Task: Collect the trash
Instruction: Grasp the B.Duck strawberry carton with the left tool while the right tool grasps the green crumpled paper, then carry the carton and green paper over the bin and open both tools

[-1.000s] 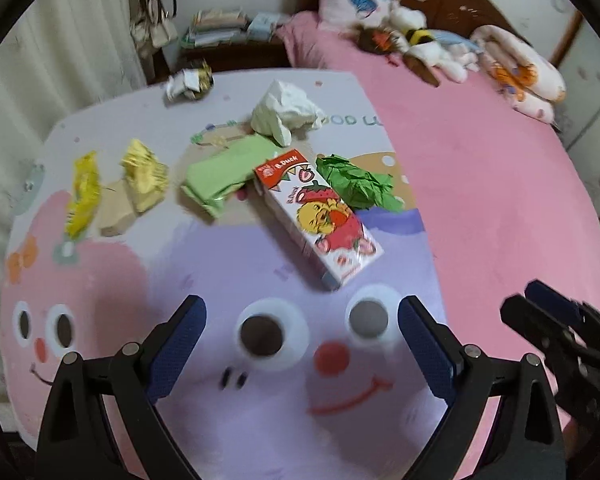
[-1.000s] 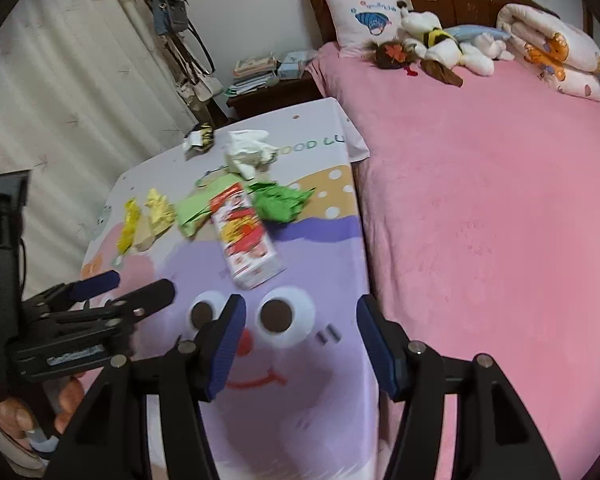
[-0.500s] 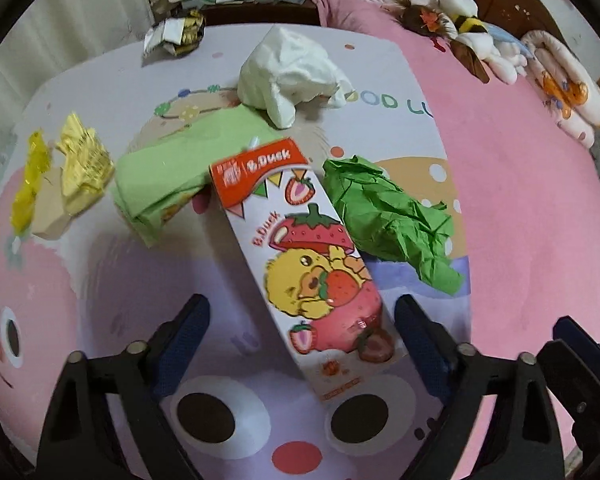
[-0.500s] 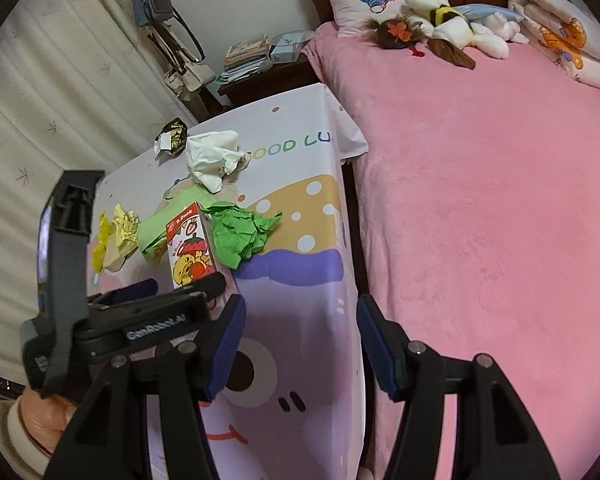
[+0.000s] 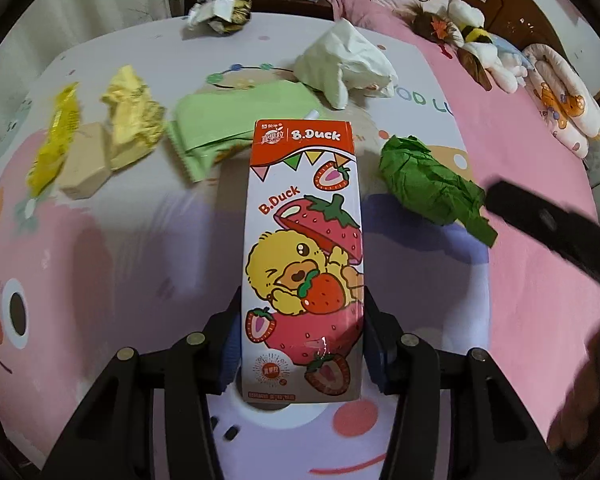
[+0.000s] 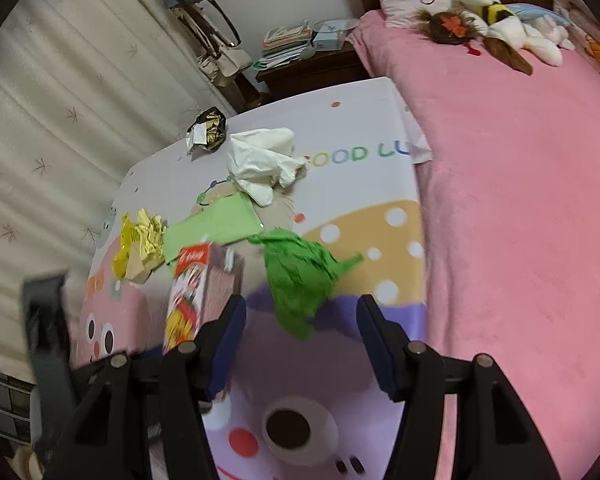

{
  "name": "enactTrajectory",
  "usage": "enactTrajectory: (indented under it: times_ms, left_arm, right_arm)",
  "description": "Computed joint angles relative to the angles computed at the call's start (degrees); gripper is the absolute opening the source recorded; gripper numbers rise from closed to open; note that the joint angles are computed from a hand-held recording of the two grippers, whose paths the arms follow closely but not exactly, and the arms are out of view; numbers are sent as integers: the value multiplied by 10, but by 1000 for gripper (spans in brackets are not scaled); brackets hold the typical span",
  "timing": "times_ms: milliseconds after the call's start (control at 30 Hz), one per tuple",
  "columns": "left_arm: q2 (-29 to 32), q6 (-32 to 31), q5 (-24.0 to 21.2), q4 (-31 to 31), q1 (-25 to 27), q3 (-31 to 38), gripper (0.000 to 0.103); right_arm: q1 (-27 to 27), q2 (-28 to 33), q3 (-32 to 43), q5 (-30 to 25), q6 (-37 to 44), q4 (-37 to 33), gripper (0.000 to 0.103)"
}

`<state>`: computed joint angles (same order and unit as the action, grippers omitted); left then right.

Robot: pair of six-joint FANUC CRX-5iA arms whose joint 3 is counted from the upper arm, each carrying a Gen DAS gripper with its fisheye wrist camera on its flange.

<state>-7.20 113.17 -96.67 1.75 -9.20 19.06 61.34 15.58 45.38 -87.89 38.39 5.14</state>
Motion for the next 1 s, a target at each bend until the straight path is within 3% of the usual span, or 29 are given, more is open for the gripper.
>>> enactTrajectory:
  times_ms: [233, 333, 400, 733, 900, 1000]
  left_arm:
    - [-24, 1, -7, -17, 7, 2, 50]
    - [-40, -2, -13, -14, 27, -3, 50]
    - [-52, -6, -18, -12, 40, -7, 50]
    - [-123, -49, -54, -2, 98, -33, 50]
    - [-171, -111, -90, -4, 135, -40, 50]
    - [-206, -171, -110, 14, 188, -49, 50]
  right_arm:
    - [-25, 67, 61, -45, 20, -26, 58]
    - [-27, 70, 57, -48, 19, -40, 46]
    - [-19, 53, 31, -19, 23, -34, 42]
    - [44, 6, 5, 10, 2, -17, 39]
    - [99, -18, -7, 10, -36, 3, 39]
    - [138, -23, -4, 1, -64, 22, 39]
